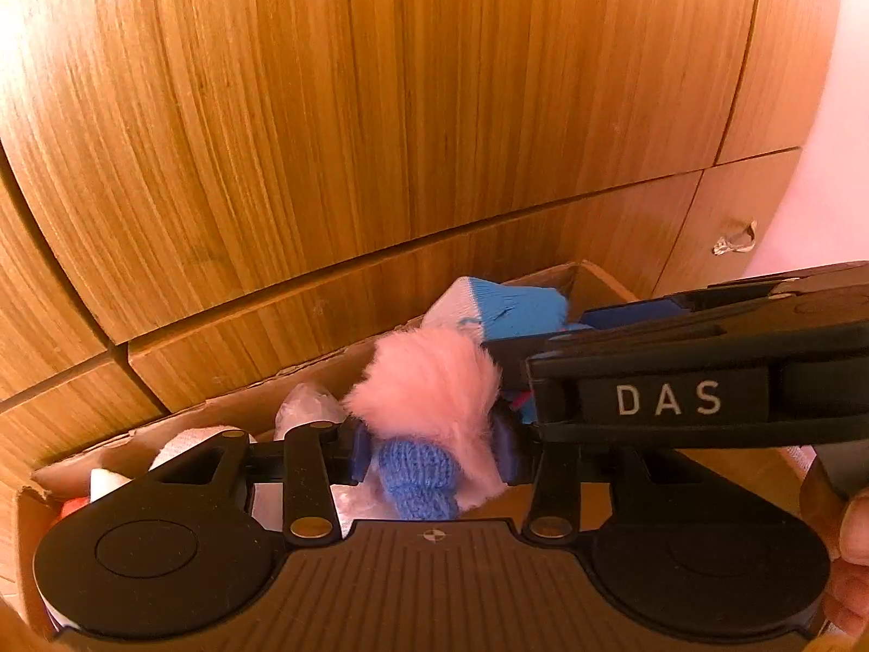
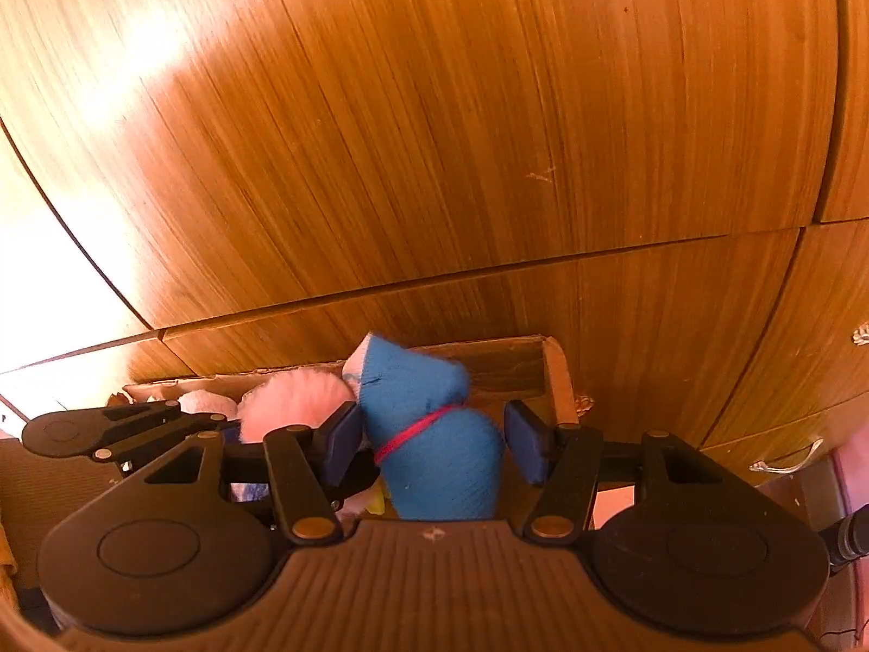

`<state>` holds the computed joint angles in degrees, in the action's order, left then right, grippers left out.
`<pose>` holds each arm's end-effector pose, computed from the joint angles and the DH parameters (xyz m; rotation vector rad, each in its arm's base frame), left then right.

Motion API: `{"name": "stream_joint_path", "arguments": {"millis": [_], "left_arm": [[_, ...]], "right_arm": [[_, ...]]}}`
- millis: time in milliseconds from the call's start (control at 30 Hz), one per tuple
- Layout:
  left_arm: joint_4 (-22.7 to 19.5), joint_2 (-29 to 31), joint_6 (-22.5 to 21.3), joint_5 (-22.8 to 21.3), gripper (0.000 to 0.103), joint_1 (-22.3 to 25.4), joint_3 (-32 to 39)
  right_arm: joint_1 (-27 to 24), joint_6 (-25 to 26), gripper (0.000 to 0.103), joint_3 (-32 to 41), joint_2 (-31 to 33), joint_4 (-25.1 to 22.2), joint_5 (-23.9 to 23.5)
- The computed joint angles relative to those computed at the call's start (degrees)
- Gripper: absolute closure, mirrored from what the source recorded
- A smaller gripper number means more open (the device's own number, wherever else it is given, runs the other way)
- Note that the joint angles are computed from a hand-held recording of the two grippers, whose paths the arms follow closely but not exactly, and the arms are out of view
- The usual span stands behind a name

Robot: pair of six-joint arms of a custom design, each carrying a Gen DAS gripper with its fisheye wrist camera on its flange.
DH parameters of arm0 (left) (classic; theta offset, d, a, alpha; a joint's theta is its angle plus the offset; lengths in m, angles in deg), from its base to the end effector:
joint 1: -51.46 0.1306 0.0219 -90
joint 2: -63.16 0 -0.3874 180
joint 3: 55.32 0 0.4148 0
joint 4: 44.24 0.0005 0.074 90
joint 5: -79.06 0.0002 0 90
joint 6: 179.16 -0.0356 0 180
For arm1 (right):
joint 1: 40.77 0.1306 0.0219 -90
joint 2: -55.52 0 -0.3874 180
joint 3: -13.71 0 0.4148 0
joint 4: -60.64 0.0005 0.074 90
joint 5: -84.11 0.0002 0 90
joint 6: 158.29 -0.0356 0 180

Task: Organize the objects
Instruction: 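Carry the pink hat with the left tool while the right carries the blue sock into the tray, then lower both items into the tray beside the row and open both tools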

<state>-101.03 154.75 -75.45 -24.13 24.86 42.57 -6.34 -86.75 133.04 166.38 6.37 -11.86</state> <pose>0.4629 -0.2233 0.4794 0.1717 2.4148 -0.0368 0.5312 0.3680 0.4751 -0.3898 2.4072 0.5547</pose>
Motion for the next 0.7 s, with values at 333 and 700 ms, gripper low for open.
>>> {"name": "stream_joint_path", "arguments": {"millis": [333, 700], "left_arm": [[-1.9, 0.6, 0.7, -1.7, 0.031, -1.0, 1.6], [-3.1, -0.5, 2.4, -1.7, 0.011, -1.7, 2.7]], "right_arm": [[0.5, 1.0, 0.048, -2.4, -1.4, 1.0, 0.6], [0.7, 1.6, 0.041, -9.2, -6.6, 4.0, 1.2]]}}
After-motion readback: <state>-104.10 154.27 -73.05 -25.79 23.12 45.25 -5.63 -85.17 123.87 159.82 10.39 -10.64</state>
